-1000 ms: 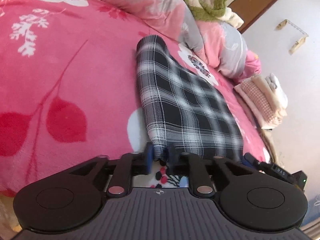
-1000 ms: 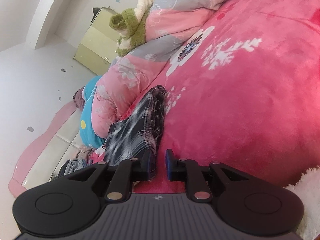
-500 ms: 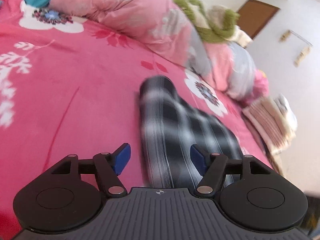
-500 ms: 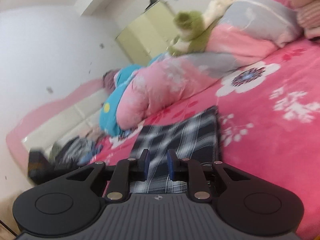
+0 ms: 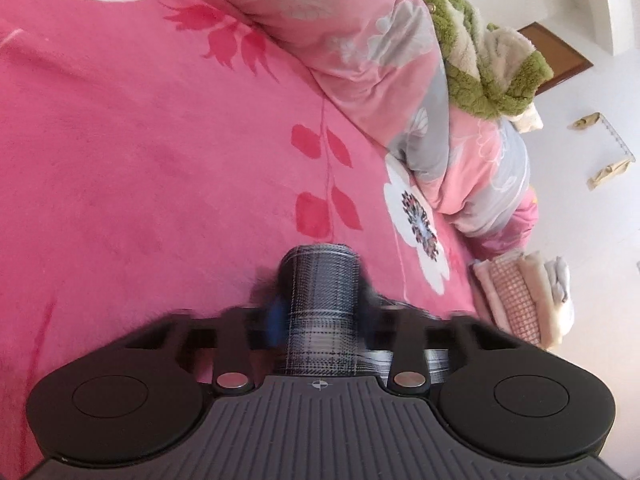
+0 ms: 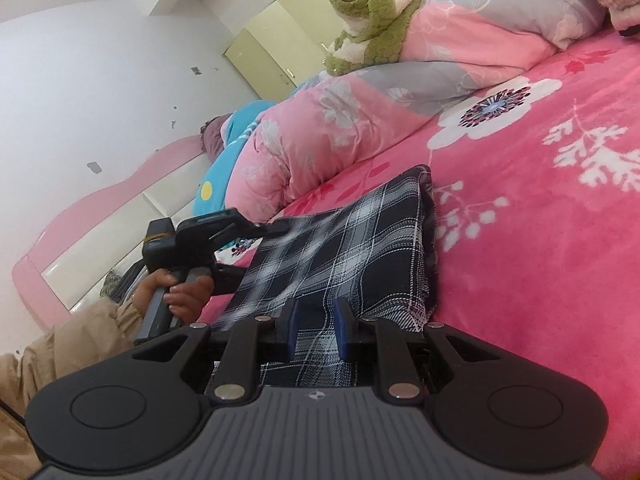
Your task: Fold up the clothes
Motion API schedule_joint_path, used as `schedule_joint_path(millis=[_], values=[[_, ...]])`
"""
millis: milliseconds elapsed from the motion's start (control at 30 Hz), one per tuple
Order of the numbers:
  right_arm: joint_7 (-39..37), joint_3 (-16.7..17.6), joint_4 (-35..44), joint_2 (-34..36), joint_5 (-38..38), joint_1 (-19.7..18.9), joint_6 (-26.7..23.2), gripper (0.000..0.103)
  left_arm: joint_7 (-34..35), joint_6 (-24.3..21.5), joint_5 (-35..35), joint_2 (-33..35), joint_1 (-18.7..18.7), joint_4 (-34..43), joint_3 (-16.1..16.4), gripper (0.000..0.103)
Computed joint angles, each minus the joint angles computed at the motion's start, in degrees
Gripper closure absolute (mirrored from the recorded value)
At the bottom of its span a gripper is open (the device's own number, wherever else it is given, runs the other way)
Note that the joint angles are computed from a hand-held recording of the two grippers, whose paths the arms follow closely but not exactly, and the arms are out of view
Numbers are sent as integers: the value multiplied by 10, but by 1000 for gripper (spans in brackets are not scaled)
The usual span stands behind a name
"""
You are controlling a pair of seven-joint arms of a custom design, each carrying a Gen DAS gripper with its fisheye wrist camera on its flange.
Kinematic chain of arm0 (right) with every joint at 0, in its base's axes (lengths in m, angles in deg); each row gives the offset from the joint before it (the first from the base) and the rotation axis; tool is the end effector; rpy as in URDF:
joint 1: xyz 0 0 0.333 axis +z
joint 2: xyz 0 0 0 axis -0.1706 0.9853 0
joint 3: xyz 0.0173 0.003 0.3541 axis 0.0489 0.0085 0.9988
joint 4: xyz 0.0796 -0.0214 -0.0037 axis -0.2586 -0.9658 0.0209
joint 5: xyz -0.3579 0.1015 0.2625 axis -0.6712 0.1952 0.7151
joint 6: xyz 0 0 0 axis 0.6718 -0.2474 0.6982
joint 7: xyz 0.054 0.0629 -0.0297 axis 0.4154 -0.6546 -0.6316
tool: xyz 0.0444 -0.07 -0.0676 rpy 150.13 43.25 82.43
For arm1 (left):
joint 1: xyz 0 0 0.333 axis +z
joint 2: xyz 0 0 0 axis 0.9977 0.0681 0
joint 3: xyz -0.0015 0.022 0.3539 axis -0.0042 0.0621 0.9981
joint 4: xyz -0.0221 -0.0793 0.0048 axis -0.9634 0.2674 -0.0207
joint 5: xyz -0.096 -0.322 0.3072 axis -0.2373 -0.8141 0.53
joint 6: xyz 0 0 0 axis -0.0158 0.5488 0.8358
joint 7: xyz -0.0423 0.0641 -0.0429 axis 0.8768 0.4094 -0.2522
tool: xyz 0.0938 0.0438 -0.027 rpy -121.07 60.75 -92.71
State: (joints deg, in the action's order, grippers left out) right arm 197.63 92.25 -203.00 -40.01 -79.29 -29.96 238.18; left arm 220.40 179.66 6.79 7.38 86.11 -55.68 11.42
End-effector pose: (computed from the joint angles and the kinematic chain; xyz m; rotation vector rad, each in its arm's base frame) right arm 0.3079 0.3510 0.4355 -1.1665 1.4704 -0.2798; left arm 0.6385 -0.1085 0.4483 1.7019 -1.8159 1.3644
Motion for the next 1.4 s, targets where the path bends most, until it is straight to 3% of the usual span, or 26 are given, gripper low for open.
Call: schedule_joint_path(millis=[100, 267, 367, 433, 533, 633, 700, 767, 900, 1067, 1233, 1400], values=[[-2, 3, 2, 6, 0, -5, 5, 83, 6, -6, -6, 7, 3, 3, 2, 86], [-9, 2, 2, 13, 4, -3, 8, 83, -30, -29, 10, 20, 10, 24, 2, 75], [-14, 2, 2, 17, 10, -2, 12, 83, -27, -13, 9, 24, 9, 28, -3, 75], [-18, 5, 1, 20, 14, -3, 15, 83, -18, 3, 6, 26, 7, 29, -7, 82], [-24, 8, 1, 22, 21, -4, 18, 83, -30, 8, 7, 28, 6, 31, -9, 82], [-29, 10, 1, 23, 26, -4, 19, 83, -53, -2, 17, 25, 9, 32, -7, 71], [-30, 12, 1, 24, 30, -4, 21, 83, -50, 21, 17, 9, 6, 21, -8, 61], [-31, 13, 0, 22, 34, -3, 21, 83, -31, 70, 4, -16, -3, 1, -9, 56], [-28, 18, -2, 8, 45, -4, 22, 83, 70, 158, -53, -66, -28, -35, -9, 55], [-9, 31, -5, -50, 50, -12, -1, 83, 204, 177, -9, -130, -73, -85, -8, 55], [33, 27, -3, -95, 39, -11, -64, 86, 213, 225, 42, -129, -111, -113, -14, 57], [59, -2, -6, -151, 12, 5, -107, 85, 270, 253, 16, -153, -134, -133, -2, 56]])
